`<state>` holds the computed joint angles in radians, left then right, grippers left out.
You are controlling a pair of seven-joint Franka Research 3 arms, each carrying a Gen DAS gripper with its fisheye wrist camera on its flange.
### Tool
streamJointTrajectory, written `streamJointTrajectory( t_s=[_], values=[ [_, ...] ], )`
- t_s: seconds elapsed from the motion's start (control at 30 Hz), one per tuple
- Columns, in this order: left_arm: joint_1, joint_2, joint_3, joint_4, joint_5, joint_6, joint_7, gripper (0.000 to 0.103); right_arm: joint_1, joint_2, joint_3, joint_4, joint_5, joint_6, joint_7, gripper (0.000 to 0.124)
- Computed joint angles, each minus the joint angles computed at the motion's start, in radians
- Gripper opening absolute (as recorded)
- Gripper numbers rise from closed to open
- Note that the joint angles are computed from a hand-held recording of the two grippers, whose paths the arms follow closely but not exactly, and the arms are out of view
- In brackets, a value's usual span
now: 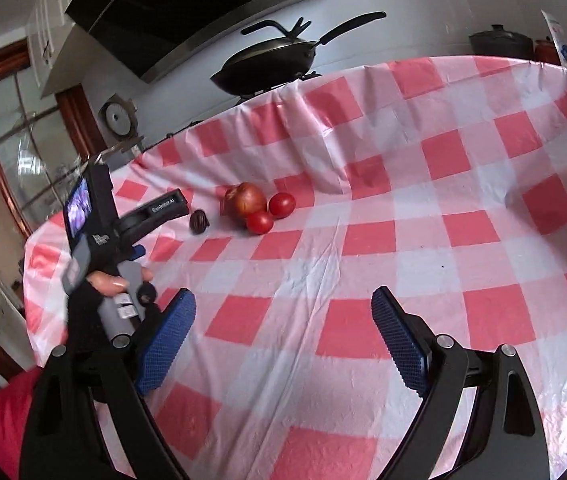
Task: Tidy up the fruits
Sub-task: 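Move both open grippers back toward the remaining fruits on the table, then grasp a red tomato with the right gripper while the left gripper grasps another tomato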
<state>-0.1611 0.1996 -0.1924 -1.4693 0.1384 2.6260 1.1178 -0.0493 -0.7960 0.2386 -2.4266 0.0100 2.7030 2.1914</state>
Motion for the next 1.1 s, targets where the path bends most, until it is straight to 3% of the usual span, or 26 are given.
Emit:
streamJointTrajectory(
  t_s=[0.1, 0.2, 0.3, 0.43, 0.5, 0.63, 0.83, 1.03, 1.1],
  values=[
    [0.038, 0.019, -0.025, 0.012, -0.132, 0.022, 0.041, 0.101, -0.044, 0.071, 0.012, 0.052, -0.019, 0.02, 0.019, 0.087],
    [0.08, 0.01, -0.049, -0.011, -0.27, 0.049, 0.111, 0.101, -0.128, 0.213, 0.054, 0.179, -0.111, -0.031, 0.05, 0.08],
    [0.098, 0.008, -0.052, -0.011, -0.333, 0.042, 0.17, 0.101, -0.132, 0.382, 0.048, 0.318, -0.175, -0.071, 0.07, 0.071],
    [0.102, 0.018, -0.045, 0.002, -0.379, 0.02, 0.165, 0.101, -0.083, 0.594, 0.016, 0.514, -0.208, -0.152, 0.029, 0.063],
    [0.1, 0.023, -0.042, 0.009, -0.383, 0.009, 0.163, 0.101, -0.058, 0.651, -0.005, 0.568, -0.213, -0.152, 0.019, 0.062],
    [0.098, 0.031, -0.037, 0.021, -0.38, -0.007, 0.158, 0.101, -0.01, 0.711, -0.053, 0.631, -0.211, -0.149, 0.016, 0.062],
    [0.101, 0.034, -0.038, 0.024, -0.39, -0.015, 0.149, 0.101, 0.07, 0.789, -0.116, 0.735, -0.211, -0.261, -0.044, 0.06],
    [0.105, 0.028, -0.039, 0.016, -0.407, -0.016, 0.147, 0.101, 0.142, 0.839, -0.189, 0.839, -0.236, -0.41, -0.012, 0.053],
    [0.106, 0.026, -0.038, 0.011, -0.41, -0.014, 0.147, 0.101, 0.163, 0.825, -0.213, 0.832, -0.227, -0.423, 0.01, 0.054]
  ],
)
